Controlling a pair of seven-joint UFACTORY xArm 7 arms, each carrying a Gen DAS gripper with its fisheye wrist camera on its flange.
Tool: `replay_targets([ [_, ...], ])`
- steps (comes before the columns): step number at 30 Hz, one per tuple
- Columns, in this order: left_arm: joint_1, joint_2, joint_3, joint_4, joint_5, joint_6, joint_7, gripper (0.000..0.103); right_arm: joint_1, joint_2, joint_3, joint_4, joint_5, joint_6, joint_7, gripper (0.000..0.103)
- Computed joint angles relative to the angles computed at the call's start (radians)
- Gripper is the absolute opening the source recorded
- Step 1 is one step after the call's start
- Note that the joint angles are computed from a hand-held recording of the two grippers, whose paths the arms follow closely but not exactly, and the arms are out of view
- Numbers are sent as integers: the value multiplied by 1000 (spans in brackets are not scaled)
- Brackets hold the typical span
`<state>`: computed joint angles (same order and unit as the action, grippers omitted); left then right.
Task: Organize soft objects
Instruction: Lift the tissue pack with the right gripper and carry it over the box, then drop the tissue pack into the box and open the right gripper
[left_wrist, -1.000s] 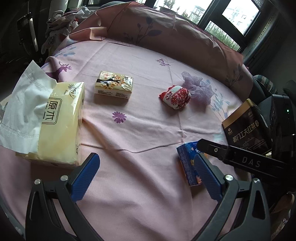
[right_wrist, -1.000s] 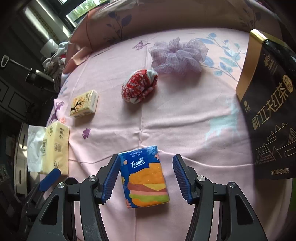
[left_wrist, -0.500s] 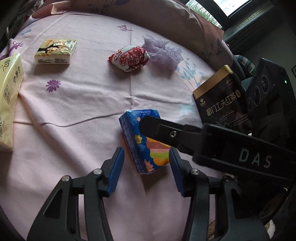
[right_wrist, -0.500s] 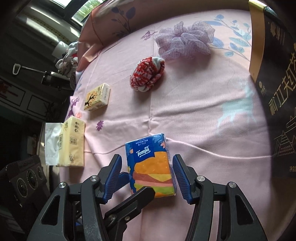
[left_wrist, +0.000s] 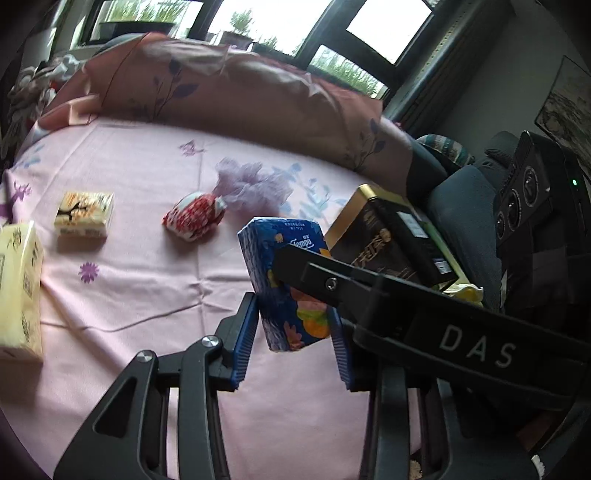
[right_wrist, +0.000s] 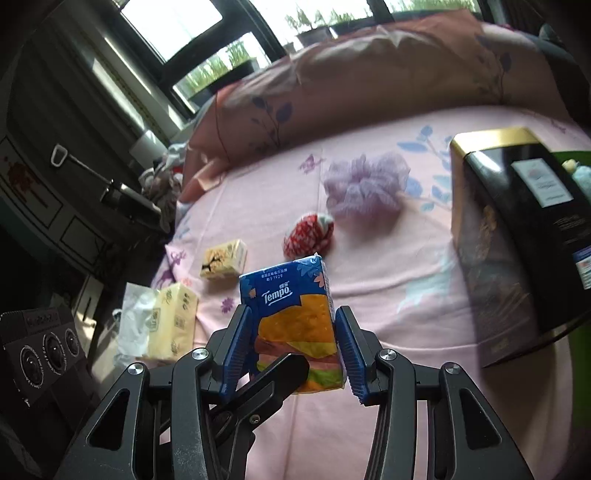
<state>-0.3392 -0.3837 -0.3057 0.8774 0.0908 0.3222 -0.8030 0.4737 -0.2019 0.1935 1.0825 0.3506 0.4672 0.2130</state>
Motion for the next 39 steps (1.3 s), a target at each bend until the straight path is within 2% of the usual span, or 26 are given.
replay_targets([
  [5, 4, 107, -69, 147, 103, -78, 28, 36, -73, -183, -8, -125, -88, -101, 100, 49],
  [9, -74, 266, -70, 319, 133, -86, 115, 36, -160, -319, -22, -230, -149, -143, 208, 49],
  [12, -138, 390, -66, 461, 174, -53, 163, 36, -197, -393, -60, -307, -151, -184, 264, 49],
  [16, -219, 548, -50, 636, 176, 15, 244, 35, -223, -444, -120, -382, -130, -213, 316, 49],
  [21, -286, 705, -35, 808, 102, 94, 353, 35, -245, -462, -181, -438, -107, -202, 345, 49],
  [25, -356, 806, 13, 936, 75, 193, 376, 36, -249, -438, -225, -445, -76, -167, 350, 49],
  [30, -425, 852, 82, 1007, 63, 263, 377, 37, -217, -426, -278, -467, -10, -170, 315, 49],
  [36, -438, 854, 92, 1009, 31, 263, 407, 42, -296, -448, -218, -476, -34, -149, 371, 49],
  [39, -451, 833, 109, 987, 57, 254, 408, 52, -302, -470, -214, -489, -39, -157, 389, 49],
])
